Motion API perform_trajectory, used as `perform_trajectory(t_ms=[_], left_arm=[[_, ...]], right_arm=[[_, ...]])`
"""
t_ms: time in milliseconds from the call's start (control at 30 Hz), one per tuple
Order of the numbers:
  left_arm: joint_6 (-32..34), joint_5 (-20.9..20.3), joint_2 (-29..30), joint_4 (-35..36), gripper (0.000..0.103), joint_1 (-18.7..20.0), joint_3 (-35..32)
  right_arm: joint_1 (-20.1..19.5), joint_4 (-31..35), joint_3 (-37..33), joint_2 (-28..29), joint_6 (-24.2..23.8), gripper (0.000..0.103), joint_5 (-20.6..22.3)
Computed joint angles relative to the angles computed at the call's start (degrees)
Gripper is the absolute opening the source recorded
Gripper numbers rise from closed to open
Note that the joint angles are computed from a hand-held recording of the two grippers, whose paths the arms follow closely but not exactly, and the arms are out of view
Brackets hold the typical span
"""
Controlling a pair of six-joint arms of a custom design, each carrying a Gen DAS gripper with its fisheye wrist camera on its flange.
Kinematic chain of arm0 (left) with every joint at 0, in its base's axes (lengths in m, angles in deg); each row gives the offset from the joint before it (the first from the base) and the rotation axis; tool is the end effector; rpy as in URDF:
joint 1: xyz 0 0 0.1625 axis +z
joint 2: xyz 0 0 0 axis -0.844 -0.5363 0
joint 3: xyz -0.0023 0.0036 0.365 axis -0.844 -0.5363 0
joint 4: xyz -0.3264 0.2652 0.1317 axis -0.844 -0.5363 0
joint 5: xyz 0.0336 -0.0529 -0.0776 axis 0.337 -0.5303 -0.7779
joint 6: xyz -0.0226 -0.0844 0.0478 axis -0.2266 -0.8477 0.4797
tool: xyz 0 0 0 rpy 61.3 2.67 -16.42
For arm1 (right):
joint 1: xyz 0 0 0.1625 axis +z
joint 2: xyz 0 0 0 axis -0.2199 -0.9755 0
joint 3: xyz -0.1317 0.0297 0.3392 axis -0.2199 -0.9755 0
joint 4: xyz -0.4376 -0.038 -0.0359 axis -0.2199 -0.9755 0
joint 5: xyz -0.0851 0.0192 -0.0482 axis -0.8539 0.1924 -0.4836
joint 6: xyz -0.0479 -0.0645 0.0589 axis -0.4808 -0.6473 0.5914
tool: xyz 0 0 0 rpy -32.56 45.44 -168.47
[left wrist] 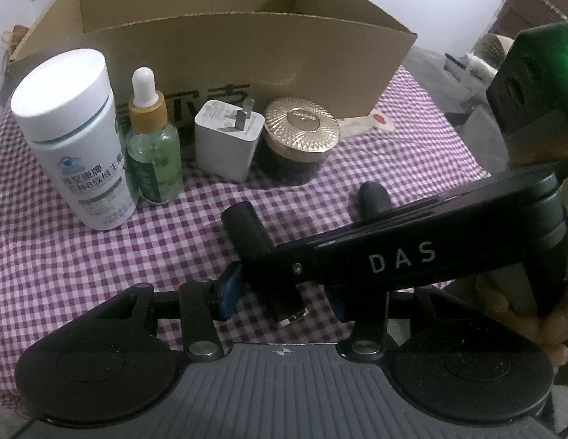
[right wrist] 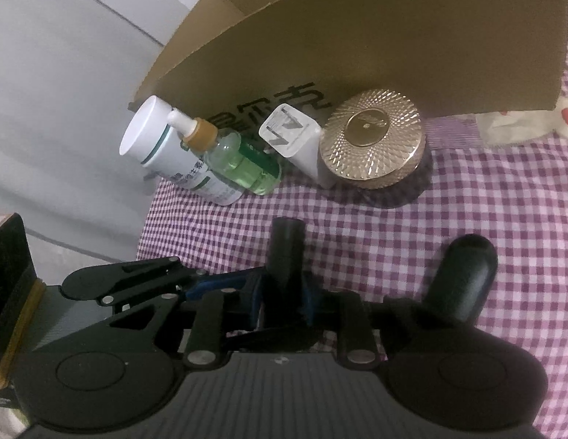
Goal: Organize rigid objects
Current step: 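Lift the black cylinder with the right tool and release it into the box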
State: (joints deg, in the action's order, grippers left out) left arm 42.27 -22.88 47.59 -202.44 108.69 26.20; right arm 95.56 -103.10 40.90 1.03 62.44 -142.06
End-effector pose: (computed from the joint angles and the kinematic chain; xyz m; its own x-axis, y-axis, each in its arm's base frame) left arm -0.2556 -0.5767 -0.0363 -0.5997 0.7454 -0.2910 0.7649 0.6408 0.0651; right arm 0.0455 -0.5753 0.1629 -0.9709 0.1761 0.1621 0.0656 0.8471 -0.5274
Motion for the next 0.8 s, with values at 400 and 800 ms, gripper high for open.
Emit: perform_trajectory(t_ms=[400, 800], left_arm=[[1.50, -0.01, -2.85, -3.73, 0.047, -1.72, 3.40], [5.37, -0.90, -5.83, -8.35, 0.047, -5.33, 1.16]], right_arm=[[1.97, -4.15, 3.12, -2.42, 0.16, 0.024, -1.06], [8.37, -8.99, 2.09, -6.84, -4.73, 0.024, -3.28]])
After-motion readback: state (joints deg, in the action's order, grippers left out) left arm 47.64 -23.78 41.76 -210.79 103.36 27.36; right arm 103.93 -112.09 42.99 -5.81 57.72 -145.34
